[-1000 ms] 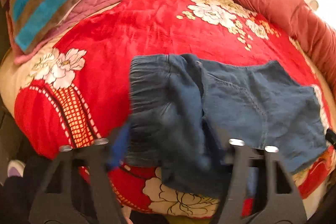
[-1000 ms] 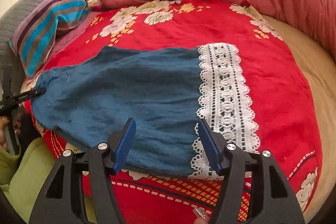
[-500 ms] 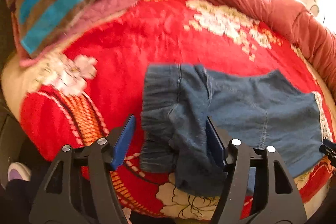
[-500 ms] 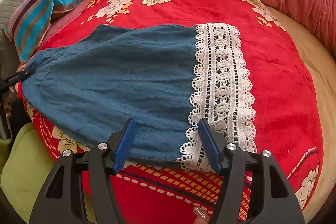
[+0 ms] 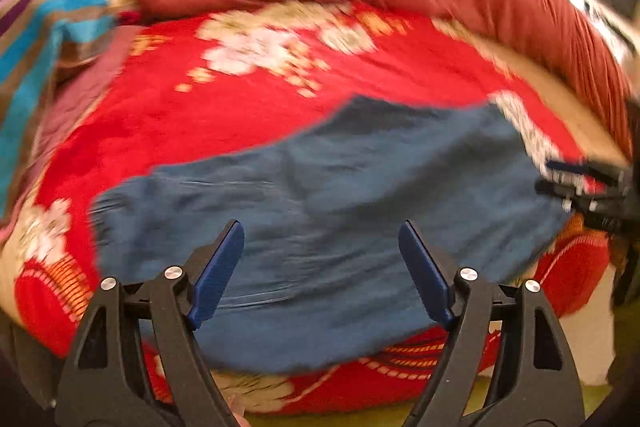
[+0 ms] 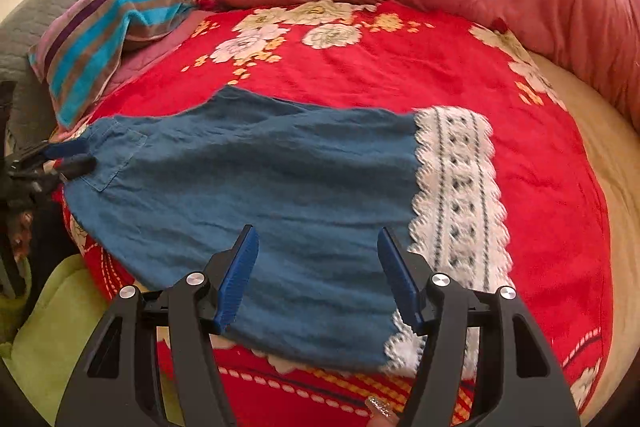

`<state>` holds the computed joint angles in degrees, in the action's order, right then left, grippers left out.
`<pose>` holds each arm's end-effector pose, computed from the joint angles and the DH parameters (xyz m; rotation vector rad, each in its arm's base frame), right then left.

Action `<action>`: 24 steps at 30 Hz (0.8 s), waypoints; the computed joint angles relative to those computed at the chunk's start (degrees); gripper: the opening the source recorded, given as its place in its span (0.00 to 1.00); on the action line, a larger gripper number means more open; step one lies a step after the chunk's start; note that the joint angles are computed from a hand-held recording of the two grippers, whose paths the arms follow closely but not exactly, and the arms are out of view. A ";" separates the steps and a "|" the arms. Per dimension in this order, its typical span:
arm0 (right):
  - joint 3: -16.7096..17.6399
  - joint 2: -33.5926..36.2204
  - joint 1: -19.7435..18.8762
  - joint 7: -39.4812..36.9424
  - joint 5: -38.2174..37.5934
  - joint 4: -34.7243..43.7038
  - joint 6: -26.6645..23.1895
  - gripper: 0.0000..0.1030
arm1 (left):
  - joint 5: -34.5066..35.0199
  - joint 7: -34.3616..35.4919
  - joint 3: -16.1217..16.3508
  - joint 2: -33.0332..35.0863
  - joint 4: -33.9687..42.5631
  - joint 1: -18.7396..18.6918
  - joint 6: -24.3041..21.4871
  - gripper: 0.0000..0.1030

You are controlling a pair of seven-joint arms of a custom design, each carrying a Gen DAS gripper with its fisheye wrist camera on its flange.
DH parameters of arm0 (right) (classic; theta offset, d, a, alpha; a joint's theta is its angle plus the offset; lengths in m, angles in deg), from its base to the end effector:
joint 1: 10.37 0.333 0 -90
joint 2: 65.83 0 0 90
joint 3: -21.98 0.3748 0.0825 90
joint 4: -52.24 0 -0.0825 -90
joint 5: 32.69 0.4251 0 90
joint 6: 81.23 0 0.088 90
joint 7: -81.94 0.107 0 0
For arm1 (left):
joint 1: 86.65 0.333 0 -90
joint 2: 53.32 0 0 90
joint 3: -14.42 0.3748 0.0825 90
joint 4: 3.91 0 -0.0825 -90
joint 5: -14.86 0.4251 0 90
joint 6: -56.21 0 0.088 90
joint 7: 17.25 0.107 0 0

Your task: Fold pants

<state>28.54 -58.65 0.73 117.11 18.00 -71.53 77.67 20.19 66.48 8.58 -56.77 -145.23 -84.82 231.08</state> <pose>0.6026 0.1547 0.4129 -2.1298 1.2636 -0.2137 0.5387 -0.0455 0.4192 -1.8059 1.9029 -0.6343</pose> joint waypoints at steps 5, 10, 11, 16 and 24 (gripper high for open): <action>-0.09 1.25 0.50 2.36 -3.02 1.01 1.19 0.59 | 9.18 -5.89 -0.43 4.61 2.07 0.04 -3.77 0.78; -1.95 3.66 0.60 13.53 -13.55 0.99 1.50 0.59 | 2.50 0.21 -0.16 5.31 0.99 -0.13 -2.33 0.80; -1.12 3.98 -0.39 12.84 -12.75 0.96 1.45 0.59 | 2.10 0.55 -0.05 5.29 0.97 -0.27 -2.24 0.80; 0.94 3.59 -2.29 10.96 -10.32 0.27 2.39 0.59 | -2.78 4.39 -0.32 4.83 1.46 -0.43 -2.78 0.80; 1.43 2.41 -2.59 4.61 -3.17 1.56 3.36 0.64 | -1.28 3.27 0.54 4.78 5.85 -0.05 -0.69 0.80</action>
<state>29.97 -56.24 -1.87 121.72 14.83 -69.97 81.03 18.91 69.75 9.12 -52.00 -139.38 -84.87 230.40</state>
